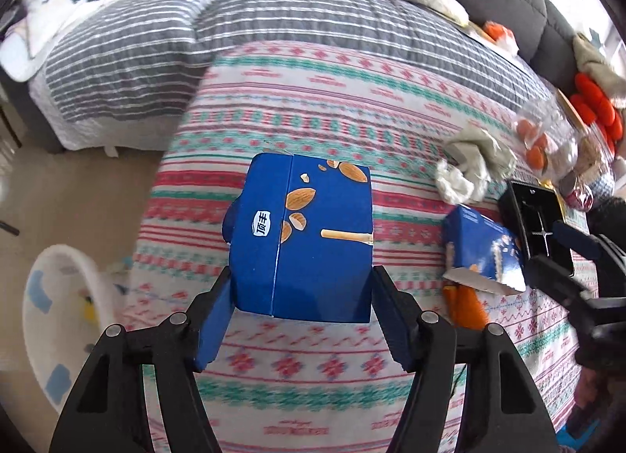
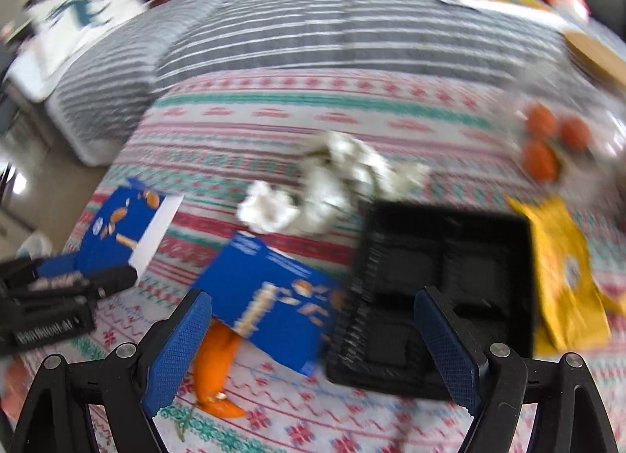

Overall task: Collect trash
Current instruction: 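Grasp one blue biscuit box with the left tool while the right tool grasps the other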

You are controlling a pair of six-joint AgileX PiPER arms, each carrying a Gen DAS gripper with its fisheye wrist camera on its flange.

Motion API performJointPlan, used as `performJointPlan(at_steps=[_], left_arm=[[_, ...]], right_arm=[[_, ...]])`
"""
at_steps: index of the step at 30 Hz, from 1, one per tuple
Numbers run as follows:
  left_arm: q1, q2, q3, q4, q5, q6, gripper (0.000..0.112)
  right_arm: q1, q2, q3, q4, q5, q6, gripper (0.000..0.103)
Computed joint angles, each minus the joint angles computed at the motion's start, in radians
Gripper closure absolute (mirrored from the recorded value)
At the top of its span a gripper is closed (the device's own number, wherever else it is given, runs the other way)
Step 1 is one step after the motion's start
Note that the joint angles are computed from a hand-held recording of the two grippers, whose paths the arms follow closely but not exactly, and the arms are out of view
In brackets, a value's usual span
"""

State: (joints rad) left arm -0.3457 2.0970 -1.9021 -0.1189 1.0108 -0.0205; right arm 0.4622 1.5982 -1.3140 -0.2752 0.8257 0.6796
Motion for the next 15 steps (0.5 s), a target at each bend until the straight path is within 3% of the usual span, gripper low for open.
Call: performJointPlan(at_steps=[4,9,15], left_arm=[[0.039,-0.022,0.031,-0.015,-0.003,0.026,0.042],[0.064,-0.038,0.065,-0.020,-0.008,0.062,0.042],[0.084,-0.051,0.094,-0.031,-0.013,0.106,0.042]], right_arm=[[0.007,0.096,-0.066,0.075,-0.015,-0.137,0.014],[0.043,0.236,-0.196,-0.009,0.088,-0.198,0.014],[0.025,0.327,-0.251,-0.020,0.127,-0.241,0.016]])
